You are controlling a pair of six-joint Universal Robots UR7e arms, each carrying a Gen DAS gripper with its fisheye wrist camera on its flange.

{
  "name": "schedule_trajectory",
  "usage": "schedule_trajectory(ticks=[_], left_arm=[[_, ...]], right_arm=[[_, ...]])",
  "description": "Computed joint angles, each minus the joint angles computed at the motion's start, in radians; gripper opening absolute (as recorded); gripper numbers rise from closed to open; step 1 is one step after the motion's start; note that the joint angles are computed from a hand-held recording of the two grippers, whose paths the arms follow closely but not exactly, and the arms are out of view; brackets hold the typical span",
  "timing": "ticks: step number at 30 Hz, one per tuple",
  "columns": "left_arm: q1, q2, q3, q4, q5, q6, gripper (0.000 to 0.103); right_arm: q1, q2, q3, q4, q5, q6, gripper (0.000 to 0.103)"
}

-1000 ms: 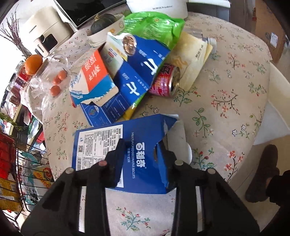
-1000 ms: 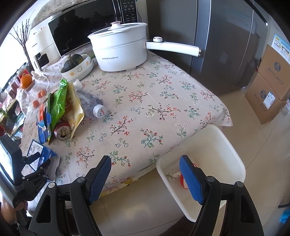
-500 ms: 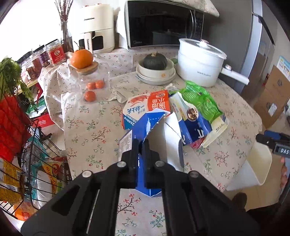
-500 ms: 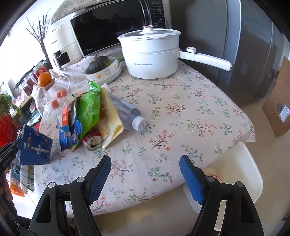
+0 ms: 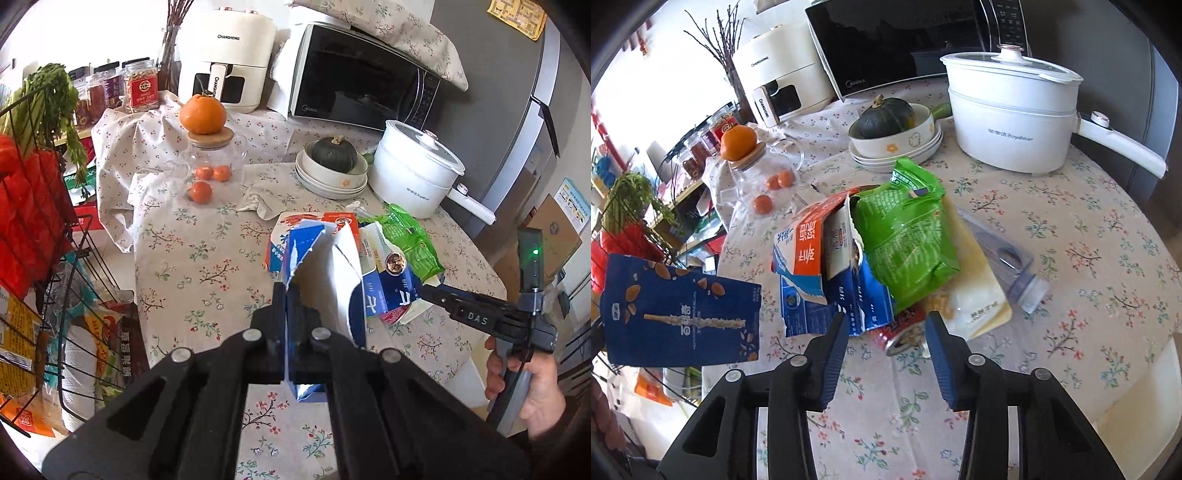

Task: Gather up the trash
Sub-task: 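Grasp the blue biscuit carton with the right gripper while the left gripper holds its box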

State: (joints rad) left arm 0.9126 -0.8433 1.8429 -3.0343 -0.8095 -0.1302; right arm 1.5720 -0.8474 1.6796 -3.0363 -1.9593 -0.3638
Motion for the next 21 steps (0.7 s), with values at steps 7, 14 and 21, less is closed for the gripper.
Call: schedule_trajectory(ticks=[7,14,21], left_arm=[[0.014,-0.006,-0.002,0.026,-0.015,-0.019,0.001],[0.019,-0.007,-0.005,0.036,-0.017,-0.033,0.001],[0.018,-0.013,0.004,0.014,-0.036,-0.032,0.001]], right_arm=[[-0.014,0.051,-0.065,0.040,-0.002,0.050,0.042],[-0.026,0.053,-0.077,0.091,0.050,0.082,0.018],[-0.002,-0.015,-0.005,0.066,0.125,0.028,0.004]])
